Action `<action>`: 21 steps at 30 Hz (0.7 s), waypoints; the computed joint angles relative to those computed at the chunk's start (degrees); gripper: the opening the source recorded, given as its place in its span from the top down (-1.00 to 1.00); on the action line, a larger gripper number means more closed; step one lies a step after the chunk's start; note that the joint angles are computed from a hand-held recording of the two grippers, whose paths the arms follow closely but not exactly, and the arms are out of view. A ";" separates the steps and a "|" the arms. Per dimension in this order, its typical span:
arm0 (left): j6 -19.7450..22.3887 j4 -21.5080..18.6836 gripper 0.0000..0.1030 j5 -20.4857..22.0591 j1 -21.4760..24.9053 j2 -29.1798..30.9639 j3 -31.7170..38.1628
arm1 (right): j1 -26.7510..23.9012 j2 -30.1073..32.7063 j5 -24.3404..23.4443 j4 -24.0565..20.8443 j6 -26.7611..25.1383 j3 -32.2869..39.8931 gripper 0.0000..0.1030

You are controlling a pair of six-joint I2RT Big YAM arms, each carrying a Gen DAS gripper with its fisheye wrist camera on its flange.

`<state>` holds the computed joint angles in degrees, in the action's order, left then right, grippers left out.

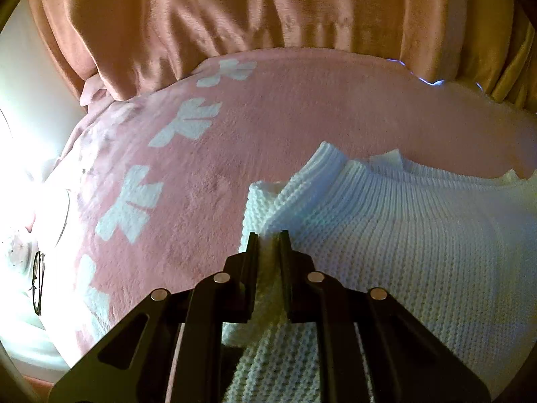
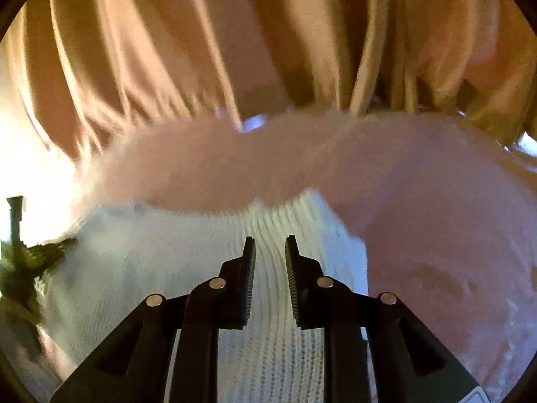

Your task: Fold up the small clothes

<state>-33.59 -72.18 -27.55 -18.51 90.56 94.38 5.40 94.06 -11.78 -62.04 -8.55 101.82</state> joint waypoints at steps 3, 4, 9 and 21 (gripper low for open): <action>-0.19 0.02 0.76 -0.14 -0.01 0.00 -0.09 | -0.47 5.66 3.29 -7.38 0.41 4.30 0.67; -0.24 -0.04 0.76 -0.15 -0.05 0.04 -0.05 | -1.20 5.98 0.85 -7.87 2.41 5.07 0.67; -1.82 1.88 0.67 3.70 1.12 -1.95 -1.62 | -2.27 2.22 -6.29 -4.86 3.40 4.08 0.65; -7.97 8.67 -0.18 16.25 7.09 -14.57 -14.88 | 10.97 0.42 -7.31 -7.83 0.40 1.64 0.60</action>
<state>-41.57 -63.51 -11.30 -11.42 75.99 79.50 16.37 94.48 -19.09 -69.87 -8.15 103.46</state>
